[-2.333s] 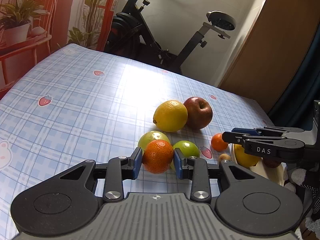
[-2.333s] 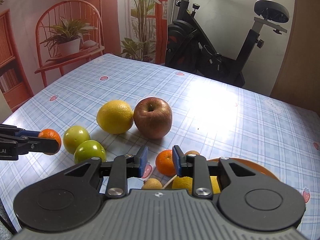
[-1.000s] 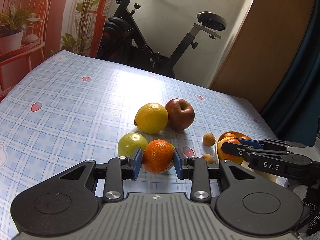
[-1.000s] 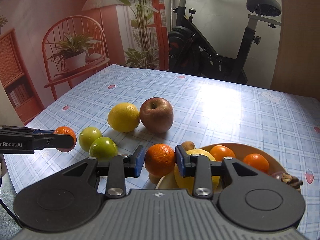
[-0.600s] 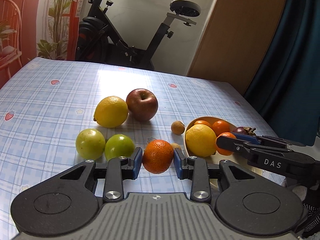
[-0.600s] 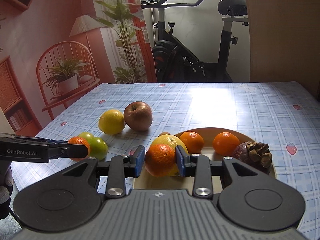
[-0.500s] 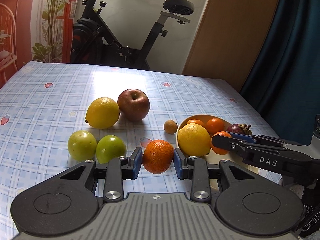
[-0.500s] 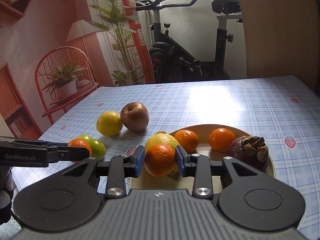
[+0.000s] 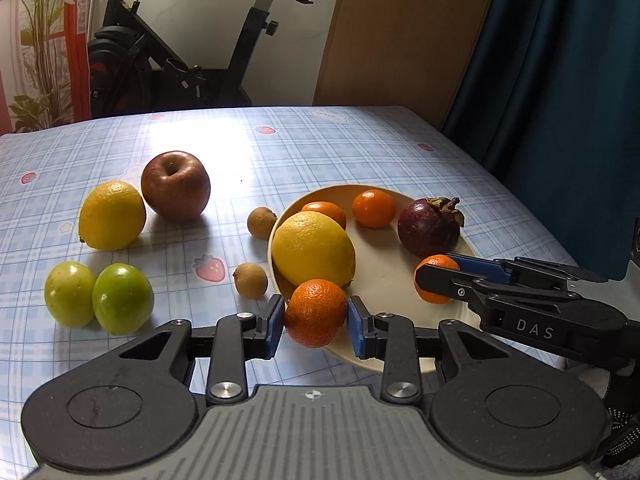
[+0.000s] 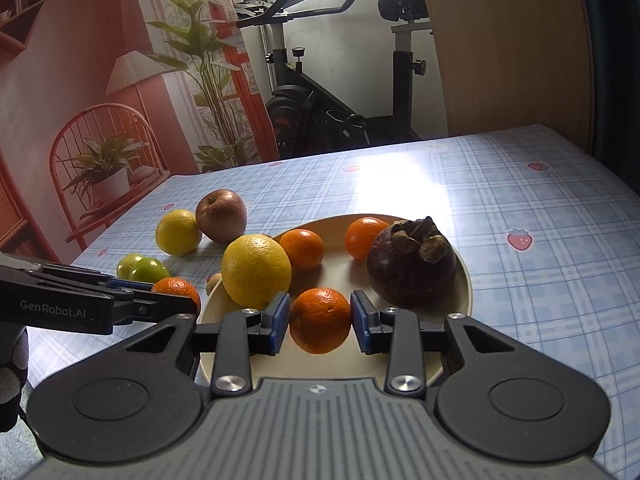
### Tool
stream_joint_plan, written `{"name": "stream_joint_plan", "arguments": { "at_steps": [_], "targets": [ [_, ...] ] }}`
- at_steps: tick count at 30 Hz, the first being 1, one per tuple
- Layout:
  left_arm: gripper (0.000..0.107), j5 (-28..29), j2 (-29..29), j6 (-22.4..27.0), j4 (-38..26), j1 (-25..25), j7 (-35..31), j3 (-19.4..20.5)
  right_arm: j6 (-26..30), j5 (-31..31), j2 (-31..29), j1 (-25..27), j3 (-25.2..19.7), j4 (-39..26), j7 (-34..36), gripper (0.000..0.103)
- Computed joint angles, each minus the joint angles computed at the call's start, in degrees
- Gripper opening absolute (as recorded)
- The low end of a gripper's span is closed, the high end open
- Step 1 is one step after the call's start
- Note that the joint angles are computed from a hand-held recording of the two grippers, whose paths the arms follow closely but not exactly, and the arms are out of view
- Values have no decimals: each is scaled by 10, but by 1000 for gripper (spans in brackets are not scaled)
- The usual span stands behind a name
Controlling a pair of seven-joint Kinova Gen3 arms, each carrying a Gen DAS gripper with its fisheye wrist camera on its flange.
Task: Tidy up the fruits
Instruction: 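Carry the small orange with the left gripper and lower it onto the plate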
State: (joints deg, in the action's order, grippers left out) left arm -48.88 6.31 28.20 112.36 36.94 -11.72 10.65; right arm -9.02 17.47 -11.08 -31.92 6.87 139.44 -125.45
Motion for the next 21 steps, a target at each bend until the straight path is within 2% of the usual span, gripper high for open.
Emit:
{"name": "stream_joint_plan", "arguments": {
  "at_steps": [4, 13, 21],
  "targets": [
    [36, -7, 21, 19, -22, 10, -9, -1, 1, -4, -5, 14, -2, 6, 6, 36],
    [34, 0, 52, 26, -48, 33, -61, -21, -3, -105, 2, 130, -108, 13, 99, 36],
    [33, -14, 67, 33, -60, 46, -54, -44, -28, -139, 15, 151, -123, 21, 144, 36]
  ]
}}
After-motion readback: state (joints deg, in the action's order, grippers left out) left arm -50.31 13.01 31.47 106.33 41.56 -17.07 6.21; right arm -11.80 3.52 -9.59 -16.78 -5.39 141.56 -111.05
